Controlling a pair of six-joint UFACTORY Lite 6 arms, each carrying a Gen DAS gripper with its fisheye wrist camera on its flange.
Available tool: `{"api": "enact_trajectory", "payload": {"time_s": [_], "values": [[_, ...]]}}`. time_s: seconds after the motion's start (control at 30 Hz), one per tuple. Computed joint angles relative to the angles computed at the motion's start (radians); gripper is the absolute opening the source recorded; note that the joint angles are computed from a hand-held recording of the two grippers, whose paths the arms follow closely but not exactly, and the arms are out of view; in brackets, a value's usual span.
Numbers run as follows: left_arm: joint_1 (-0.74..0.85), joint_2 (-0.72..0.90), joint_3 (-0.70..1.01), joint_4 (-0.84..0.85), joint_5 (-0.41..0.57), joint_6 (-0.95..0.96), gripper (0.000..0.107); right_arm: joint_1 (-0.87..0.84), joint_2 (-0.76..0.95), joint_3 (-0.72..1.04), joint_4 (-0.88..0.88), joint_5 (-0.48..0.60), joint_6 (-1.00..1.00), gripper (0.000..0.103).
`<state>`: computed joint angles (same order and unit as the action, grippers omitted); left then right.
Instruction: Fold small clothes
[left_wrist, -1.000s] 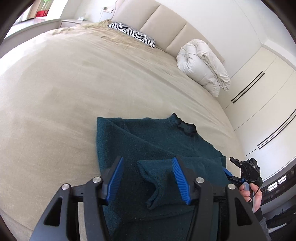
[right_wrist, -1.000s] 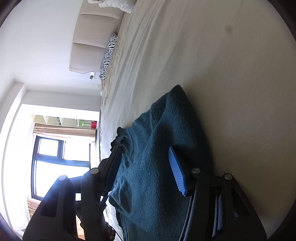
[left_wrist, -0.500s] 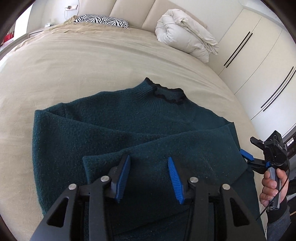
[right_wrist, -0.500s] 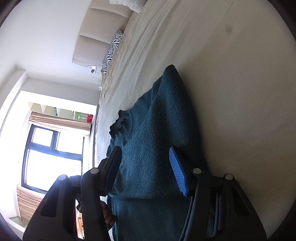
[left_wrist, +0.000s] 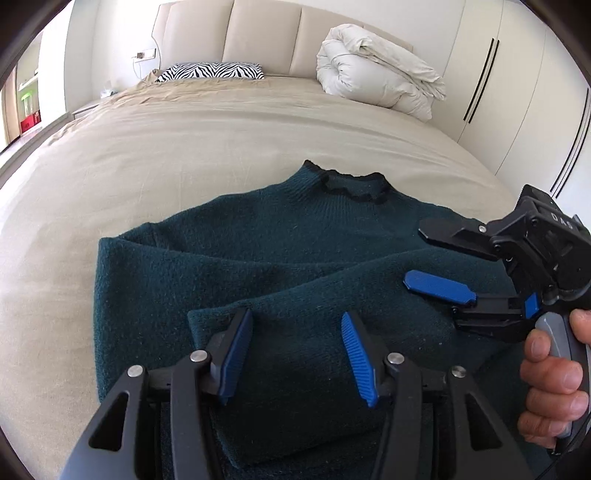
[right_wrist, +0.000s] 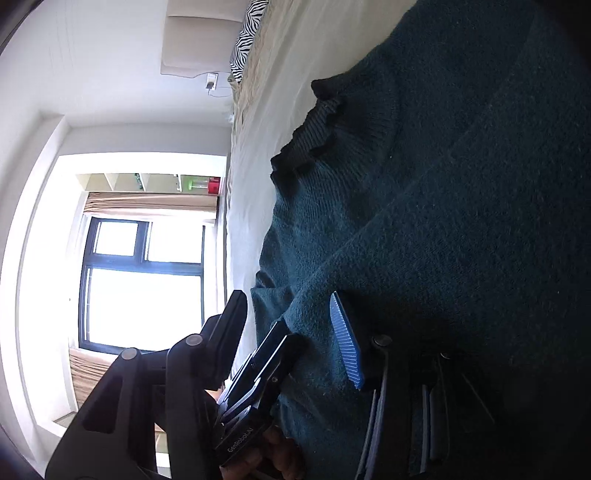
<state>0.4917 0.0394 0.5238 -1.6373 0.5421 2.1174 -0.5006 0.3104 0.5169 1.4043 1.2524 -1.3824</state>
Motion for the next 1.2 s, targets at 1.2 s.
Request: {"api": "enact_trajectory", "payload": {"time_s": [1.2], "values": [[0.154,-0.098,-0.023,0.253,0.106,-0.151,0.068,-1.203,0.096,0.461,-0.909,0.353,-0.113,0.068]]}}
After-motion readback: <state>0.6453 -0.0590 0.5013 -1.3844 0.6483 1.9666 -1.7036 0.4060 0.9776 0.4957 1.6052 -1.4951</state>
